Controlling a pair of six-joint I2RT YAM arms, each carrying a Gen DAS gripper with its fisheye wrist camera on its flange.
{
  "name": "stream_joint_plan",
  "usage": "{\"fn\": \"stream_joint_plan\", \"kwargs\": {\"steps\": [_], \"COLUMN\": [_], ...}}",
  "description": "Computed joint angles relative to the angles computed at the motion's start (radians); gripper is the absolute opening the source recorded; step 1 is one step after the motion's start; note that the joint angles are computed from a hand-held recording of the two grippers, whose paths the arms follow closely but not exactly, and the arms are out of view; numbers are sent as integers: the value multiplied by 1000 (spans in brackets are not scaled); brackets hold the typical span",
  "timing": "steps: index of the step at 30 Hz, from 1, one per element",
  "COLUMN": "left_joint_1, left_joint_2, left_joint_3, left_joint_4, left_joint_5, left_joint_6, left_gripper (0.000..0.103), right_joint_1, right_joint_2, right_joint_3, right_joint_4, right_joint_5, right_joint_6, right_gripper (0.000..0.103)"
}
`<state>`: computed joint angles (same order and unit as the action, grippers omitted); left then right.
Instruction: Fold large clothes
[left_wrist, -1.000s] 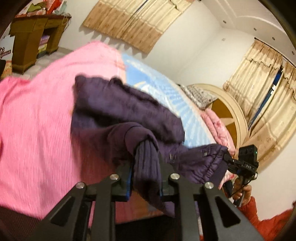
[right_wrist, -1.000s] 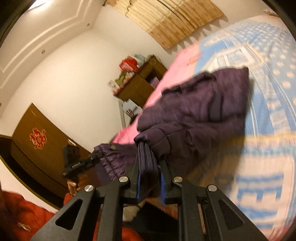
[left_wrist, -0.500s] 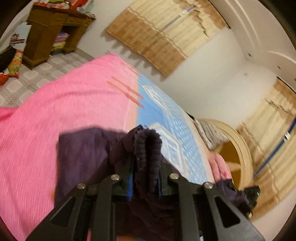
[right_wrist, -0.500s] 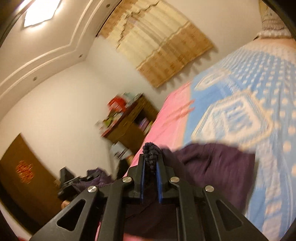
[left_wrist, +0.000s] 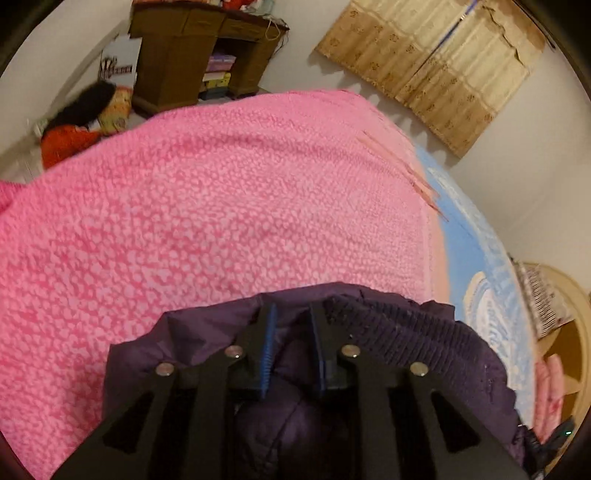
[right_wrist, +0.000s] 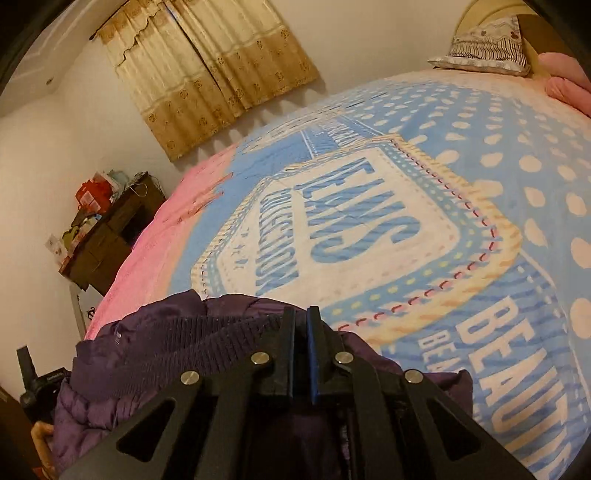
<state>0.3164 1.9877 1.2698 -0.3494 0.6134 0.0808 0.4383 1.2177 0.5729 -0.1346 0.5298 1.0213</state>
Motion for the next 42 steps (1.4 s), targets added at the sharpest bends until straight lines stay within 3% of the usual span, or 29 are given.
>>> {"fn": "stream_joint_plan", "kwargs": {"steps": [5, 7, 8, 9, 12, 13, 15, 18, 21, 23, 26, 28, 31, 34, 37, 40, 42], "left_joint_1": [-2, -15, -10, 14, 98, 130, 165, 162, 81, -14, -114, -102, -81, -146, -193, -199, -199], "left_joint_2": [-9, -12, -9, -40, -170, -210, -283, -411, -583, -677, -654, -621, -609, -663, -683, -673, -672], "left_joint_3": [5, 51, 105, 109, 15, -11, -51, -161, -368, -514, -616, -650, -708, -797, -802, -792, -796], "left_joint_4": [-23, -84, -150, -176, -77, -58, -75, -154, -123, 7, 176, 274, 388, 496, 479, 471, 477], "left_joint_5": [-7, -6, -14, -19, 1, 13, 19, 61, 25, -57, -199, -196, -174, -299, -373, -387, -388], "left_joint_6": [4, -14, -4, 16, 28, 44, 116, 289, 422, 416, 361, 308, 299, 321, 321, 320, 318], "left_gripper": [23, 27, 35, 51, 84, 85, 86, 86, 86, 86, 90, 98, 100, 100, 100, 101, 101], "right_joint_1": [30, 38, 91, 161, 414, 502, 599, 643, 628, 606, 540, 543, 536, 540, 557, 571, 602], "right_joint_2": [-10, -65, -132, -205, -270, -227, -140, -5, 181, 300, 480, 506, 520, 538, 572, 576, 504], "right_joint_3": [17, 21, 20, 23, 146, 221, 317, 382, 455, 482, 541, 479, 489, 508, 572, 641, 608], "right_joint_4": [-48, -80, -132, -184, -470, -603, -723, -626, -499, -392, -424, -316, -326, -349, -446, -565, -561], "right_joint_5": [5, 8, 85, 178, 432, 496, 531, 463, 383, 316, 213, 277, 277, 288, 311, 284, 317], "right_joint_6": [40, 35, 55, 69, 182, 256, 319, 250, 147, 64, 94, 69, 68, 75, 110, 156, 211], "right_gripper": [7, 7, 7, 7, 7, 7, 7, 7, 7, 7, 7, 7, 7, 7, 7, 7, 7]}}
